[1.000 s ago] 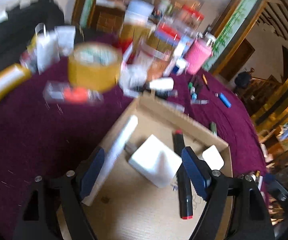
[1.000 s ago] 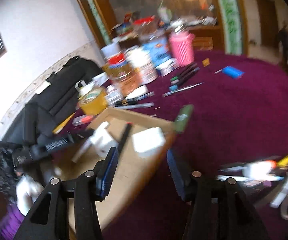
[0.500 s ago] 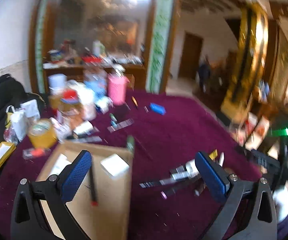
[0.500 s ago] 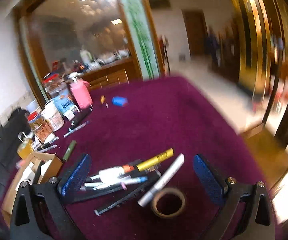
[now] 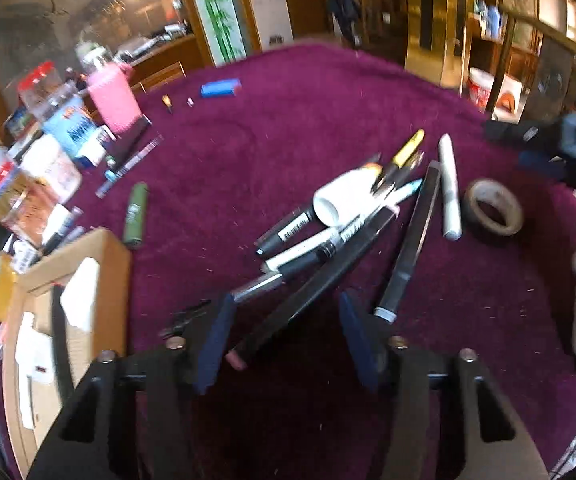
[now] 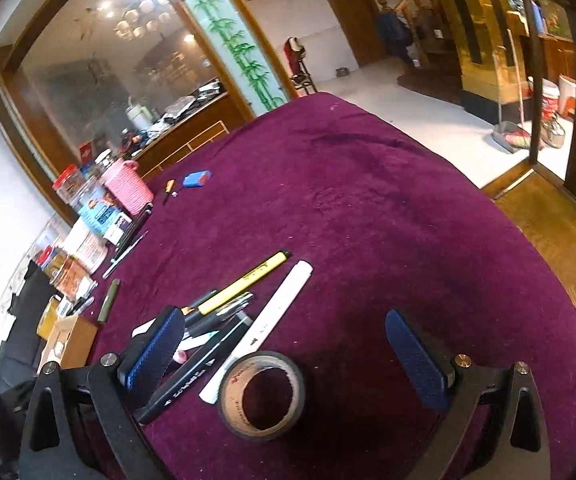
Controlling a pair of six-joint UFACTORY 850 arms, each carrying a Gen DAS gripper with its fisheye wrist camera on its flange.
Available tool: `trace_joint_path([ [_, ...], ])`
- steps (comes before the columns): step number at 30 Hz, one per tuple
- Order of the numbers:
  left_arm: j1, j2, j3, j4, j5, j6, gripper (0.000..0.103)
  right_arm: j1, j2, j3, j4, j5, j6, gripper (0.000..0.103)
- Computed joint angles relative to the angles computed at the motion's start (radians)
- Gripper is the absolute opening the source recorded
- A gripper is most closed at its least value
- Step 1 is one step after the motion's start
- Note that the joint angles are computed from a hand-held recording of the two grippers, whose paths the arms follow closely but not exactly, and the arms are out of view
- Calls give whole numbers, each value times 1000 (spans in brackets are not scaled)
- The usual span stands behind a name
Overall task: Organize rigid objects
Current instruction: 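Grasp the black pen with the left gripper and lift it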
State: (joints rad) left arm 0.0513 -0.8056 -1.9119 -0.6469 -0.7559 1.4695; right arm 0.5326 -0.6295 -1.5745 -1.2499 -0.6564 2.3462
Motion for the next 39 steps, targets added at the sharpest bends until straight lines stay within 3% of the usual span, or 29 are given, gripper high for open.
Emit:
trace_joint_path([
  [4, -14, 10, 42, -17, 55, 53, 50, 0, 11, 19, -24, 30, 22, 102],
  [5, -14, 3, 26, 3, 30, 28, 37, 1, 20, 35, -35, 34, 39, 102],
  [6, -11, -12, 0, 19, -21, 3, 33, 1, 23, 41, -41, 40, 52, 102],
  [12, 32, 57, 94, 9, -101, 77, 17, -4, 27, 52, -36, 58, 66, 102],
  [16, 64, 84, 173, -119, -85, 156, 22, -15, 16, 42, 20, 88, 21, 102],
  [17, 69, 67, 145, -114, -111, 116, 30, -16, 12, 36, 39, 86, 3, 102],
  [18, 71, 51, 118, -103, -130, 73, 32, -15, 8, 30, 52, 78, -9, 102],
  [21, 82, 3, 40, -101, -223, -6, 32, -7, 3, 18, 69, 45, -24, 102],
  [26, 80, 9, 46, -97, -196, 13, 32, -6, -8, -1, 106, 21, -63, 102],
  [36, 96, -29, -8, -114, -286, -47, 32, -15, -14, -7, 140, 46, -97, 102],
  [39, 94, -32, -15, -109, -304, -47, 40, -18, -12, -3, 142, 55, -92, 102],
])
